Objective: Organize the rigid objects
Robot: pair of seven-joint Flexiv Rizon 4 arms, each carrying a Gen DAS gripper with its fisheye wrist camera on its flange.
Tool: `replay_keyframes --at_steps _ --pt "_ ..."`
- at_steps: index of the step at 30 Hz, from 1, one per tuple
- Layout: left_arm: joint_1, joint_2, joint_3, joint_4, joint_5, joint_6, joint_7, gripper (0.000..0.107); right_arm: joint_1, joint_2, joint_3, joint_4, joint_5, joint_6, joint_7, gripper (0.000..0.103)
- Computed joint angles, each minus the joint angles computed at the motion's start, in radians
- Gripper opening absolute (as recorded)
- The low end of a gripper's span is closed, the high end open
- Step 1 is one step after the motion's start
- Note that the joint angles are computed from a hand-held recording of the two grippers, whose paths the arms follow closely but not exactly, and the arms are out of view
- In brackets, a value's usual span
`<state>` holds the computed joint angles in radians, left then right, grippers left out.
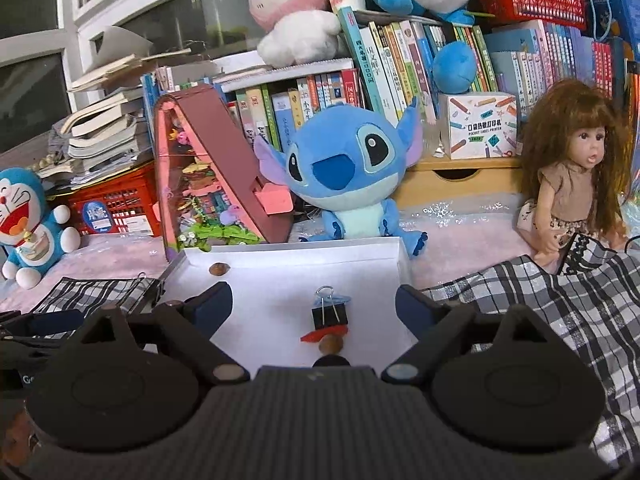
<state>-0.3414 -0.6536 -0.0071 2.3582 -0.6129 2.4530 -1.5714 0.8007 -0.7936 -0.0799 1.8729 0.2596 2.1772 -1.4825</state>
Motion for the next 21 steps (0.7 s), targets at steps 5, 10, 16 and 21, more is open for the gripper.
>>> replay_keyframes --at_steps 5,10,16,21 --pt "-0.013 -0.002 -0.011 0.048 0.008 0.044 -0.049 0.089 0.008 0.008 0.011 0.049 0.023 0.047 -0.02 0.096" --pt "-0.036 -0.036 -0.015 0.082 0.002 0.088 -0.086 0.089 0.009 -0.005 0.035 0.089 0.051 0.096 -0.036 0.097" --pt "-0.047 -0.092 -0.03 0.094 -0.009 0.103 -0.146 0.089 0.035 -0.047 0.04 0.116 0.097 0.134 -0.065 0.098" --pt "-0.067 -0.134 -0.025 0.093 -0.03 0.109 -0.171 0.089 0.073 -0.083 0.02 0.11 0.137 0.101 -0.082 0.099"
